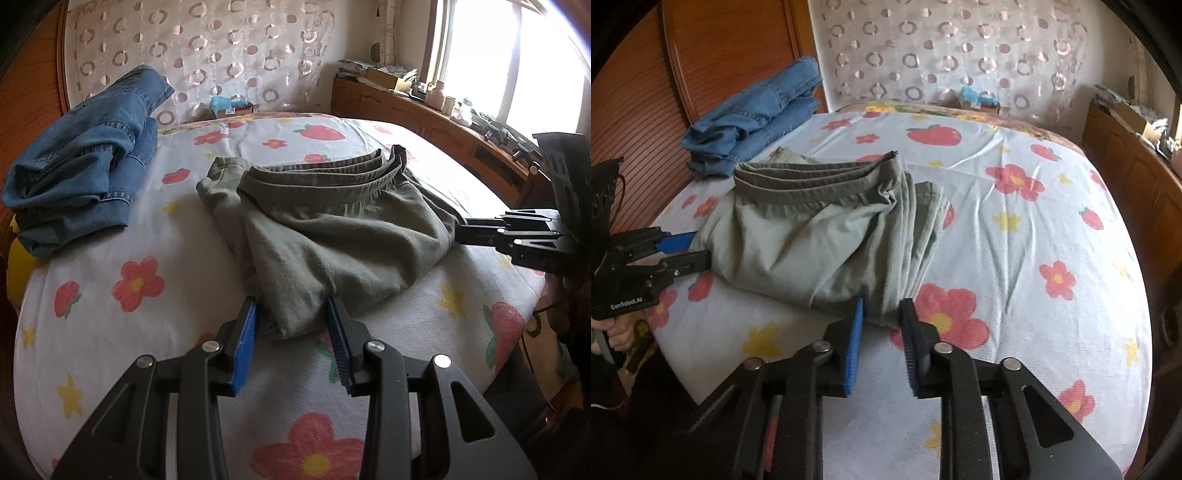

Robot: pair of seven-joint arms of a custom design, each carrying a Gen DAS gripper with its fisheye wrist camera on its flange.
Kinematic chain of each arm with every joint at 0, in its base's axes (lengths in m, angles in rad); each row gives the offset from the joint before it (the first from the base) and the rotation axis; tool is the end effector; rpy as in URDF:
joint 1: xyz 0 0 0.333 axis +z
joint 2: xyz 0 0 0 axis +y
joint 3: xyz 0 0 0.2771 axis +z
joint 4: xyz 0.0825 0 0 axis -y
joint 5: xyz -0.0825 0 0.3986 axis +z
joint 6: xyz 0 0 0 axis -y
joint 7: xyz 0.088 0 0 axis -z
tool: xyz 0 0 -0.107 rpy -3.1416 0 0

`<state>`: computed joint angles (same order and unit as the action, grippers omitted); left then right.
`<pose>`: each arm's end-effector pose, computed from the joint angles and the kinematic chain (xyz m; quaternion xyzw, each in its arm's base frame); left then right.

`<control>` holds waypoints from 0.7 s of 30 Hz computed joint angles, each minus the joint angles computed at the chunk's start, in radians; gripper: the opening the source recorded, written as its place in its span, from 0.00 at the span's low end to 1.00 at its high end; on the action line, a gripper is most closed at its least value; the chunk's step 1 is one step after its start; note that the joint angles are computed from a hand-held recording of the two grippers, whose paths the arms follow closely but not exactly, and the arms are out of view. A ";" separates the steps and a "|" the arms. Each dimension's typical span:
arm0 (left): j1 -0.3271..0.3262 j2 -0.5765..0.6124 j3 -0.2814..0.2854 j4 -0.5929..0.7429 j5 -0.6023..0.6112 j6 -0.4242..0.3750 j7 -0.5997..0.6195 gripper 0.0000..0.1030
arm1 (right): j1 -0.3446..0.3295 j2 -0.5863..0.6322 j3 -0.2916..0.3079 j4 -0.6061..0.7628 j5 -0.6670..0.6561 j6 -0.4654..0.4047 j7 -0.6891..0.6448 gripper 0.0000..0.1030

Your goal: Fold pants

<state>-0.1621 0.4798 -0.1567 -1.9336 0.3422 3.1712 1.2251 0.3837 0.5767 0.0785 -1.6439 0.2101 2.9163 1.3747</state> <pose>0.6217 -0.2291 0.2830 -0.5607 0.7391 -0.3219 0.1889 0.6564 0.3030 0.3185 -0.7926 0.5018 -0.1459 0.3141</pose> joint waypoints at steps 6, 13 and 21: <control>-0.017 0.002 0.021 -0.002 0.011 0.014 -0.009 0.36 | 0.044 -0.026 -0.060 -0.040 -0.026 0.051 0.033 0.03; -0.010 0.003 0.015 -0.002 0.012 0.021 -0.006 0.36 | 0.036 -0.019 -0.057 -0.030 -0.055 0.038 0.077 0.03; 0.031 -0.022 -0.014 -0.038 -0.009 0.074 -0.006 0.06 | 0.058 -0.017 -0.085 -0.036 -0.072 0.062 0.104 0.03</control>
